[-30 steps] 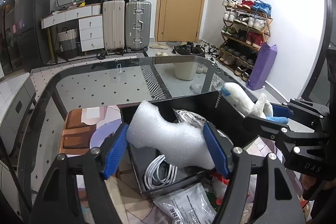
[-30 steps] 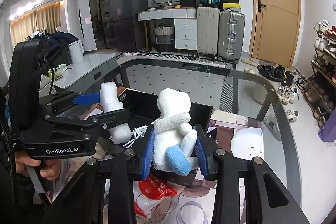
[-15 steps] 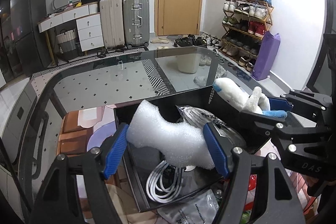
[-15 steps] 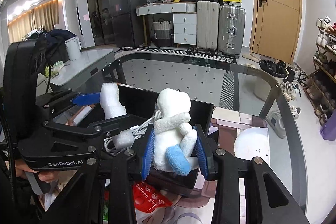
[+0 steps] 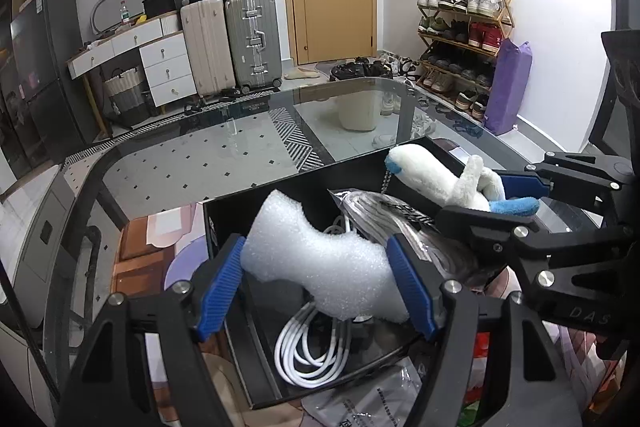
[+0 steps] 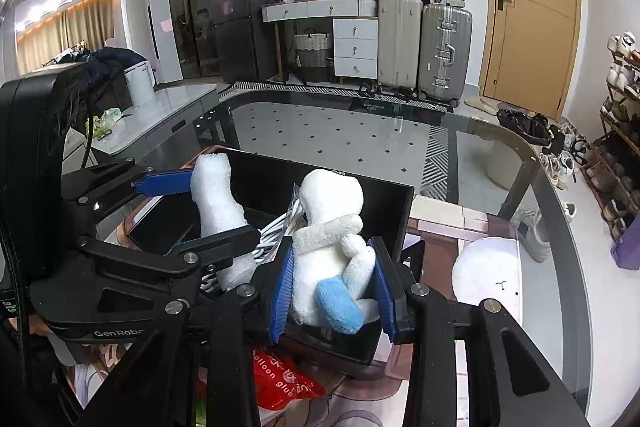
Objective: Organize soft objects
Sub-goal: 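Release foam sleeve into box with left tool while right tool releases plush toy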
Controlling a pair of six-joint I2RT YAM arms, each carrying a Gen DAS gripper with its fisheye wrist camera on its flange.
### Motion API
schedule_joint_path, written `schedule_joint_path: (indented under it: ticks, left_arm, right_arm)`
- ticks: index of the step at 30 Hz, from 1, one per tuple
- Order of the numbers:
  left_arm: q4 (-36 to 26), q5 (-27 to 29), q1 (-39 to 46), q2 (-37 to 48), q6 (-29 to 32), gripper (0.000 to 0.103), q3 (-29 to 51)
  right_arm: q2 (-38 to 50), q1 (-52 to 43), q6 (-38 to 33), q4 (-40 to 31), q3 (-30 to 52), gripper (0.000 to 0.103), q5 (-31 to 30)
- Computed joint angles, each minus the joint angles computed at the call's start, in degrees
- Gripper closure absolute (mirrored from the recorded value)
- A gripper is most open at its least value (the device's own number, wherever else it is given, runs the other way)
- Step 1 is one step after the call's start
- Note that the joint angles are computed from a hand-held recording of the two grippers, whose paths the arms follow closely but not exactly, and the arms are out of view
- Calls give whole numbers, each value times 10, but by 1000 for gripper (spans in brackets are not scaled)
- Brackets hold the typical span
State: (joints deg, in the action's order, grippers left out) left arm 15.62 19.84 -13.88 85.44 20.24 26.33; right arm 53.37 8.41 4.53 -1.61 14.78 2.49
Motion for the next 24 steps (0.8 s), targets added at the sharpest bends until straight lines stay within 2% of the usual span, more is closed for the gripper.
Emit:
schedule_joint_path:
  ticks: [5,12,14,17,18,20,22,24]
  left_arm:
    - [-10,5,3,-1,7,31,4]
    - [-28,18,12,-6,24,31,8]
    - [-29,19,14,-5,25,31,9]
    - [-46,36,24,-10,28,26,15]
    - [-48,40,26,-13,28,24,14]
    - [-65,63,41,-33,32,11,10]
    - [-81,84,58,-58,35,0,3]
    - [-96,106,73,-79,41,0,-4]
  right_arm:
    - [12,-10,0,3,1,66,-19]
    - [-3,16,12,-6,-8,66,8]
    - [-10,16,9,-8,-11,63,3]
    - [-43,-10,-10,0,-26,50,-41]
    - [-72,-6,-12,-8,-33,40,-30]
    - [-127,-1,-9,-35,-42,22,-14]
    - [-200,-15,-6,-89,-44,20,-20]
    - [-248,-26,-8,-150,-37,13,-27]
